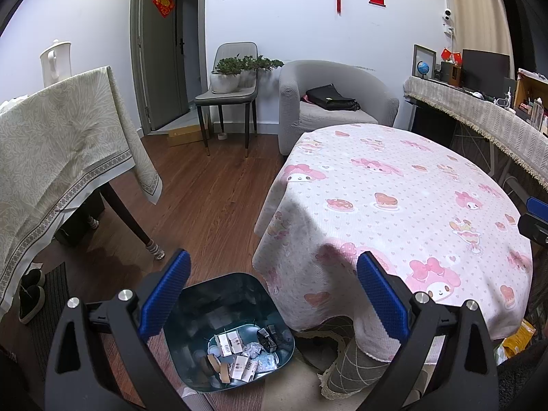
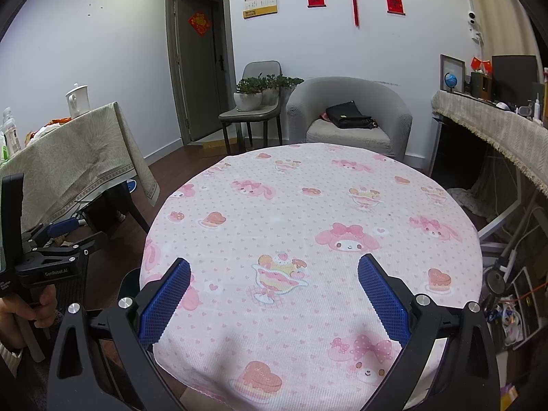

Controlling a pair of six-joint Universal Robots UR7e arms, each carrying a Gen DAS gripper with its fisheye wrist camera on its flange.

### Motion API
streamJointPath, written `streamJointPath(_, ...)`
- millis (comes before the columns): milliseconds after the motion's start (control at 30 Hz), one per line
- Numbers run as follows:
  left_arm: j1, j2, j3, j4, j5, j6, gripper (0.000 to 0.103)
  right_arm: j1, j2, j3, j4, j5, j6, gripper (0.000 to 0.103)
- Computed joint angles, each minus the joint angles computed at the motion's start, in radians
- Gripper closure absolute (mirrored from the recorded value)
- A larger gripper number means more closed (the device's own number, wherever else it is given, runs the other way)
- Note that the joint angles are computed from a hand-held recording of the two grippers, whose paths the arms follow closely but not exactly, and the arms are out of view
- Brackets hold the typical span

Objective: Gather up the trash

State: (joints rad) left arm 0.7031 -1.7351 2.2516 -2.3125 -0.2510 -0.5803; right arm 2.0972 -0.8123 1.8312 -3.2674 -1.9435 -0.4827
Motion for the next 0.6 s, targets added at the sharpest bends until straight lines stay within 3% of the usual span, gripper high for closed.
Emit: streamJointPath(600, -0.001, 0.003, -0.003, 0.019, 0.003, -0.019, 0.004, 0.001, 0.0, -0.001, 0.002, -0.001, 0.001, 0.004)
